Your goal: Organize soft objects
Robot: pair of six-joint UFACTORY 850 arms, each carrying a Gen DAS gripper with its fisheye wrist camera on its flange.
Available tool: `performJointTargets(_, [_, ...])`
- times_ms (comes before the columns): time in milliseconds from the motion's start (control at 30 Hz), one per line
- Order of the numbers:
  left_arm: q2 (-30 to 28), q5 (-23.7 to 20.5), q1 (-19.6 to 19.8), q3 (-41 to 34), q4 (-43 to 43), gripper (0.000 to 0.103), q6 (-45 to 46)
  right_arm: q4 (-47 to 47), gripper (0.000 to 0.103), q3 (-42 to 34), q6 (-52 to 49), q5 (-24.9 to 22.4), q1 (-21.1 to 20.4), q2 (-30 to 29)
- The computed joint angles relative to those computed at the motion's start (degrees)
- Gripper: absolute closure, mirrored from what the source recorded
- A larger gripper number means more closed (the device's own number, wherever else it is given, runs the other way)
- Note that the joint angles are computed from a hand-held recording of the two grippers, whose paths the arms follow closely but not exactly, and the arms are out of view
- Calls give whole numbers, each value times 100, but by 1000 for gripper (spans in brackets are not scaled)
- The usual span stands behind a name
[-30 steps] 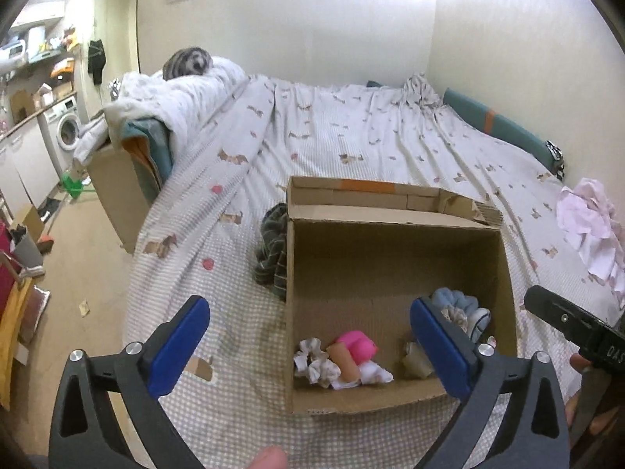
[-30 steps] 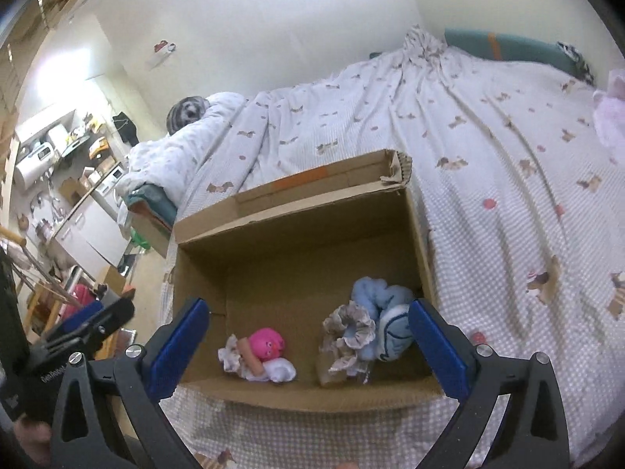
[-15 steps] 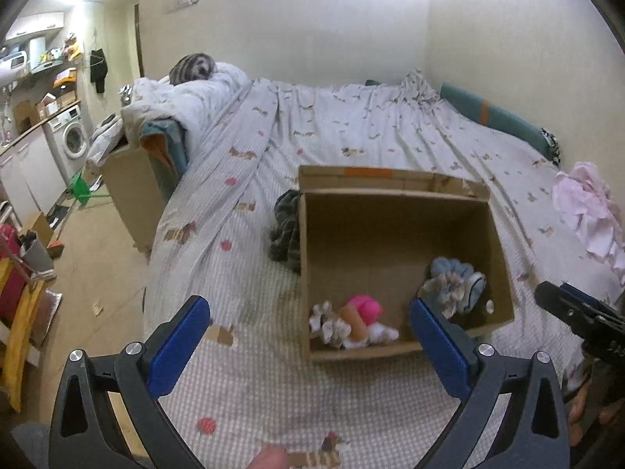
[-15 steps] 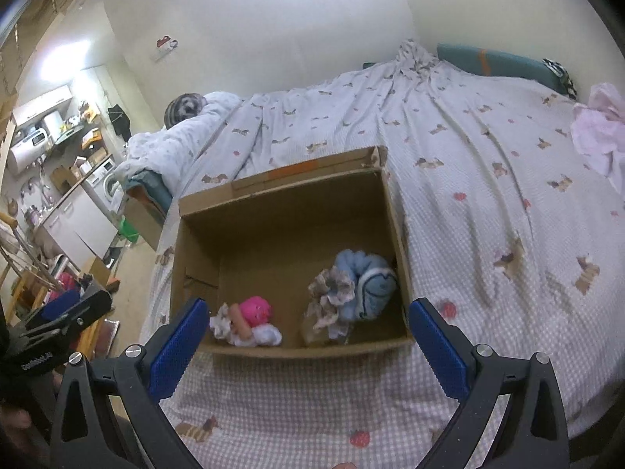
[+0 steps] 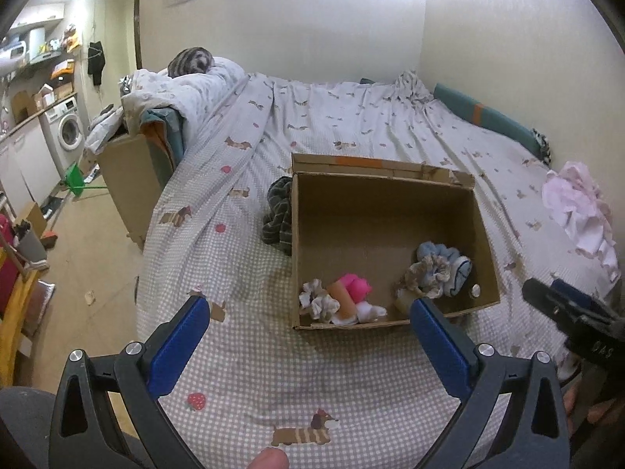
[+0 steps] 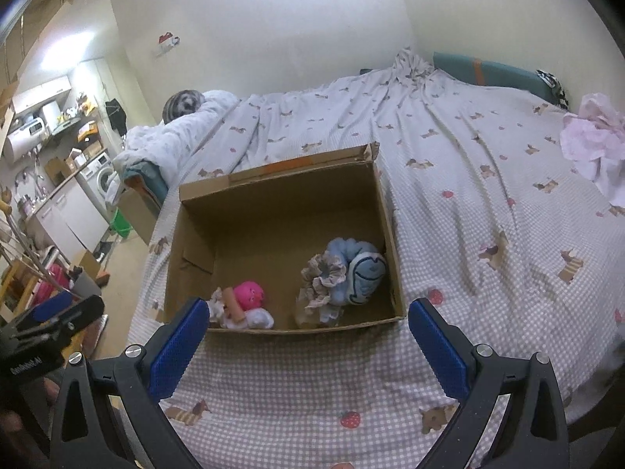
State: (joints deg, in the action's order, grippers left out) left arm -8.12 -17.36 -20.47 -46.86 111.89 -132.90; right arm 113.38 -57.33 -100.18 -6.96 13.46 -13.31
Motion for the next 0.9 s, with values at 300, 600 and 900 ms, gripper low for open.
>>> performJointTargets(300, [-114,17,32,-82,-169,1,70,4,0,-42,-63,182,88,-74])
performJointTargets(600, [-146,45,27,-95,-182,1,85,-77,0,-58,-40,244,126,-85])
performJointTargets(900, [-203,102,31,-123,-327,1,199,-277,0,-74,205,234,120,-109])
